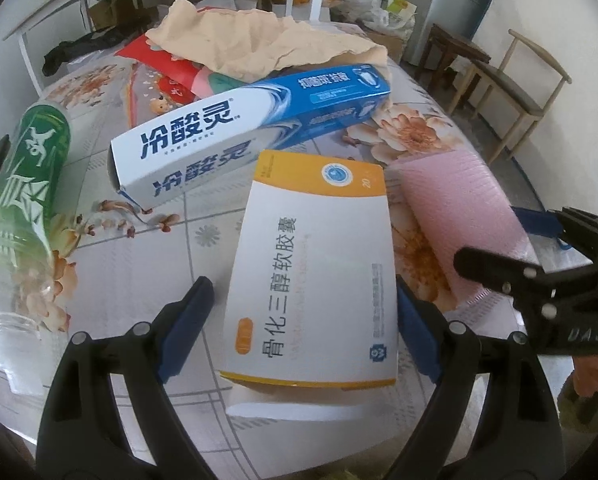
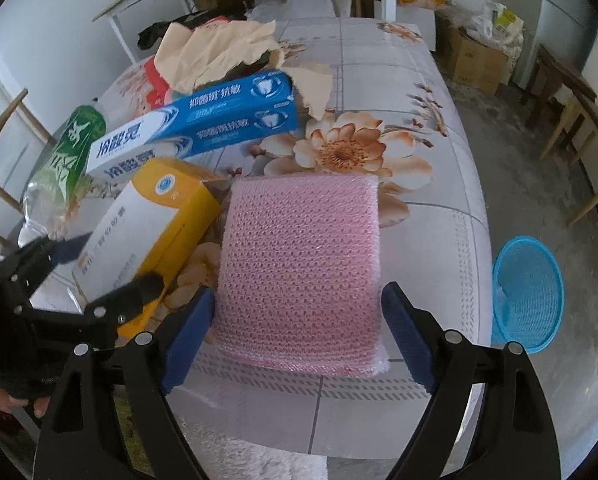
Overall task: Collect trash
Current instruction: 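Carry the sponge and medicine box over the blue wastebasket with both tools and release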
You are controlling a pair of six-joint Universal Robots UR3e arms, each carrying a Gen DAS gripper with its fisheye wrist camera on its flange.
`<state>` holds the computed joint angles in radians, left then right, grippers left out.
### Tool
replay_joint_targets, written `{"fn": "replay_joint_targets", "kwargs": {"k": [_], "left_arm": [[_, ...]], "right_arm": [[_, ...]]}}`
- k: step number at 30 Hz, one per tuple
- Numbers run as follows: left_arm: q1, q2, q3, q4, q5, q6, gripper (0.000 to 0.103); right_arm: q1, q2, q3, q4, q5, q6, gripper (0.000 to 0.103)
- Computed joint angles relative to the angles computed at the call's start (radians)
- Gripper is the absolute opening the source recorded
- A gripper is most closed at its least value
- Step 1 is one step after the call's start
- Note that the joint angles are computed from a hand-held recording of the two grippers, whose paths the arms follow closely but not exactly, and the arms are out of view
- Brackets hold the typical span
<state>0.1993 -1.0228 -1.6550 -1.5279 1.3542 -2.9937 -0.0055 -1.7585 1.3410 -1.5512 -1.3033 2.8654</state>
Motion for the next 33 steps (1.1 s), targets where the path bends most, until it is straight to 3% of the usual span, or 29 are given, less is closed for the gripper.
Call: {"fn": "replay_joint_targets", "kwargs": {"k": [2, 5, 12, 18, 22, 26, 29, 33], "left_arm": [[0.024, 0.011, -0.007, -0.003, -0.022, 0.016, 0.083], [0.020, 0.014, -0.011, 0.008, -0.012, 0.019, 0.073], [0.006, 0.013, 0.006, 0.004, -0.001, 0.001, 0.071], [-0.006, 0.012, 0.073, -0.027, -0.012, -0.015, 0.070], [-0.058, -0.038, 0.161, -0.024, -0.023, -0.049, 0.070], [-0.189, -0.188, 0.309, 0.045, -0.030, -0.096, 0.070], [-0.269, -0.367, 0.493, 0.045, -0.104, -0.141, 0.070], [-0.410, -0.732, 0.906, -0.054, -0.162, -0.192, 0.070]], "right_arm": [[0.000, -0.004, 0.011, 0.006, 0.002, -0.022, 0.083], [-0.026, -0.031, 0.042, 0.009, 0.027, -0.045, 0.079], [-0.153, -0.093, 0.073, 0.075, 0.147, -0.090, 0.075], [-0.372, -0.163, 0.058, 0.269, 0.335, -0.208, 0.074], [-0.571, -0.216, 0.011, 0.475, 0.446, -0.354, 0.074], [-0.867, -0.234, -0.116, 0.799, 0.547, -0.589, 0.074], [-1.118, -0.190, -0.226, 1.063, 0.584, -0.753, 0.075], [-1.308, -0.121, -0.196, 1.128, 0.573, -0.761, 0.075]]}}
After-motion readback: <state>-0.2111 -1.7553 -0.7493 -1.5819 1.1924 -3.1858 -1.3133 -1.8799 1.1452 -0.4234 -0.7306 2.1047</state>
